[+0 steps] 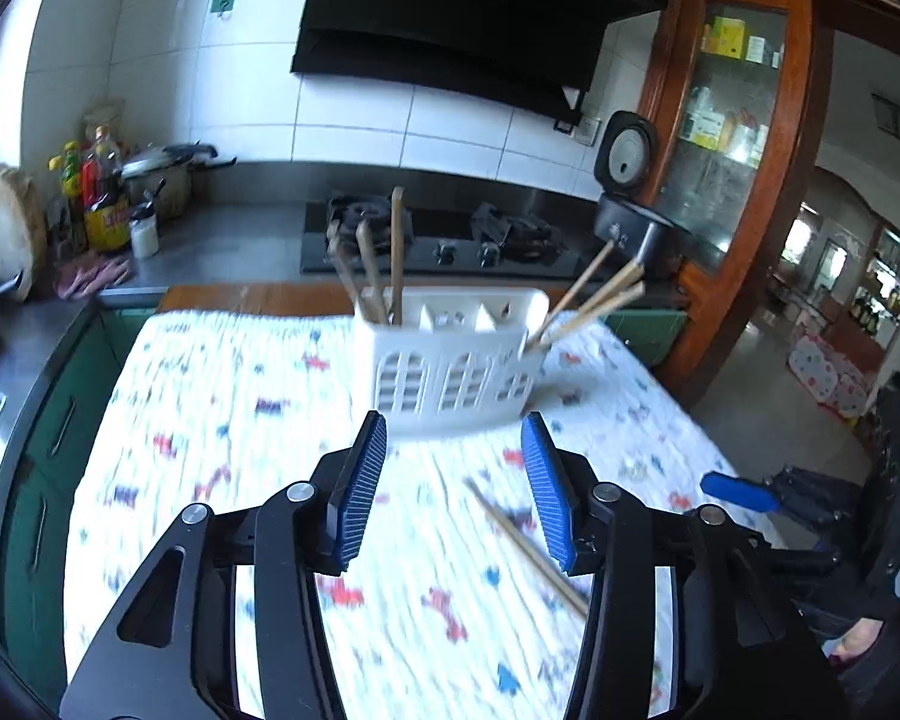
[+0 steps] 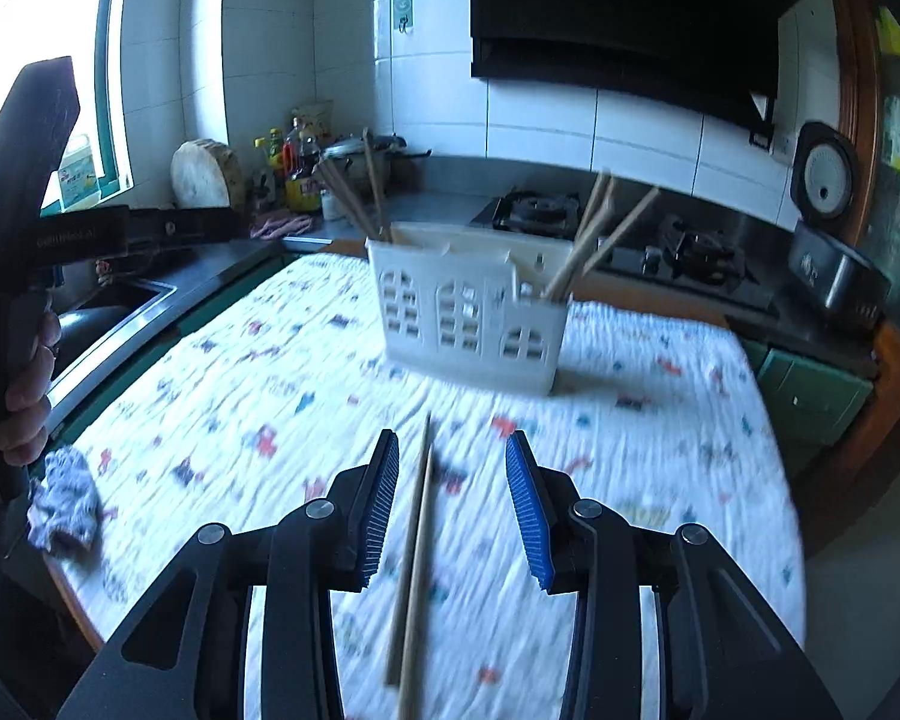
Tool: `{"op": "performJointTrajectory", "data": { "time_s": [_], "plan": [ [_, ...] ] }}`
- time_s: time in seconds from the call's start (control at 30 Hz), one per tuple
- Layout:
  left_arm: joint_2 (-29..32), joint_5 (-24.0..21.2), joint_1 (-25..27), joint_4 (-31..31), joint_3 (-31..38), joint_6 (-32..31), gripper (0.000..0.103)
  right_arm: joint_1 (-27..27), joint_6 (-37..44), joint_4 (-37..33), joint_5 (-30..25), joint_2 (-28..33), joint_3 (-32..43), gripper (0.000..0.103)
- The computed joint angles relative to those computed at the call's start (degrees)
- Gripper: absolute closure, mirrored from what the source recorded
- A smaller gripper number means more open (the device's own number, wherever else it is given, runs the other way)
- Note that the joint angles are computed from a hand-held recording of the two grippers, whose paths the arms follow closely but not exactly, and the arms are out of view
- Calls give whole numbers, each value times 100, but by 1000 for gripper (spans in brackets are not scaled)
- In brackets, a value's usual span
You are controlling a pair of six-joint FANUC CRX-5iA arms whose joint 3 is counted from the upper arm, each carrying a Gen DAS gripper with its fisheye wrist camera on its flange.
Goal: Organize utensils
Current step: 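Lower both tools to the last chopsticks on the cloth and close on them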
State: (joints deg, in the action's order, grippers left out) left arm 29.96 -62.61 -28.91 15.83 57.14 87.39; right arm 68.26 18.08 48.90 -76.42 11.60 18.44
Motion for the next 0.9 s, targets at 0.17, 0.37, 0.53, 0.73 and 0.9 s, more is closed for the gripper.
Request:
{"op": "performJointTrajectory", "data": {
  "time_s": [0.17, 0.37, 0.53, 0.73, 0.9],
  "plan": [
    [-789, 551, 9, 132, -1539, -4, 48, 313, -769, -53, 106, -303, -774, 67],
    [-1355, 846, 4, -45, -2540, 166, 37, 538, -1405, -202, 240, -506, -1378, 67],
    [-1742, 1144, 87, 85, -3266, 329, 29, 634, -1697, -378, 413, -554, -1607, 68],
    [-1937, 1200, 133, 88, -3602, 337, 27, 688, -1681, -528, 359, -464, -1601, 76],
    [-2039, 1250, 191, 170, -3828, 346, 26, 638, -1652, -721, 423, -448, -1614, 84]
  ]
}}
